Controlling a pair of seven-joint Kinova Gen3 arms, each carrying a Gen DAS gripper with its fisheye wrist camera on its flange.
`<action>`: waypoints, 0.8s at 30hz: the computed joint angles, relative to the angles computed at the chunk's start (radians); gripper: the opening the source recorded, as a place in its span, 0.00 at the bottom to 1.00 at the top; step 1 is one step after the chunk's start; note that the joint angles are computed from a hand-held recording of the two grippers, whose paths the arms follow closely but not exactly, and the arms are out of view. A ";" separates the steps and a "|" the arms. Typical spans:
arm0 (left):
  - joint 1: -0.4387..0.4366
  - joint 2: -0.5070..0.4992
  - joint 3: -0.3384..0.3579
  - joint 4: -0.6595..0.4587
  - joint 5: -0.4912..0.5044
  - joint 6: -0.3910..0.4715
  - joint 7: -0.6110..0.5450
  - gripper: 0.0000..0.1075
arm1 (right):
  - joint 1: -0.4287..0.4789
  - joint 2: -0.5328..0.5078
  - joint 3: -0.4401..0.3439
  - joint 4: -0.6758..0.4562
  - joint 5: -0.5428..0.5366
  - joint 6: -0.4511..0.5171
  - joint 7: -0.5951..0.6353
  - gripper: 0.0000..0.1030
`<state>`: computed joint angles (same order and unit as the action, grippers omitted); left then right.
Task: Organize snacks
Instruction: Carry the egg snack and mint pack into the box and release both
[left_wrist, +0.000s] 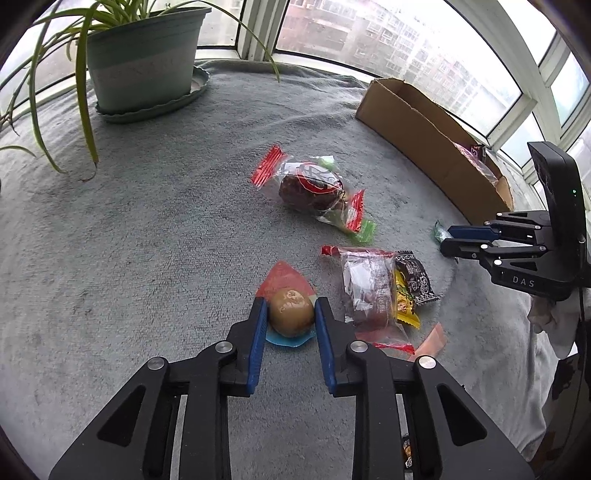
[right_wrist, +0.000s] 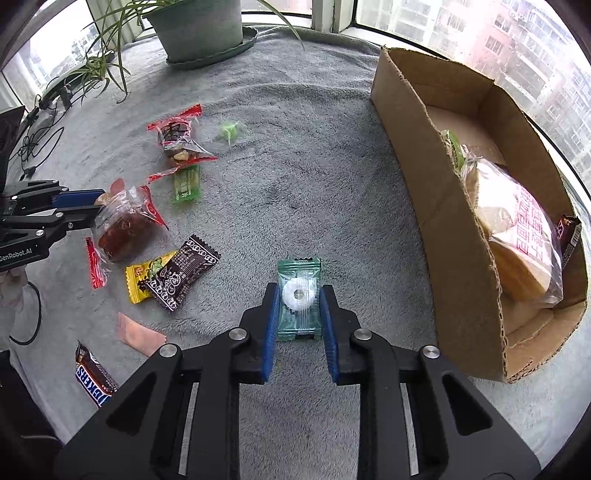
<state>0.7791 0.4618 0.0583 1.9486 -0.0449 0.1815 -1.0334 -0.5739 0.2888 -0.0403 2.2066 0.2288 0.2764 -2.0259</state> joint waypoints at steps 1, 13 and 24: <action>0.006 -0.002 -0.007 0.002 -0.001 0.000 0.004 0.22 | -0.004 -0.006 0.002 0.003 0.001 -0.002 -0.005 0.22; 0.039 -0.057 -0.058 0.020 -0.032 -0.011 0.045 0.22 | 0.019 -0.153 0.000 0.053 0.068 -0.008 -0.090 0.22; 0.048 -0.067 -0.045 -0.072 -0.081 0.016 0.044 0.22 | 0.143 -0.267 -0.064 0.081 0.164 0.024 -0.188 0.22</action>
<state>0.8275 0.3947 0.0130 1.8767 -0.1254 0.1970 -0.9891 -0.4308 0.0222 -0.1047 2.2873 0.3933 0.3000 -2.2143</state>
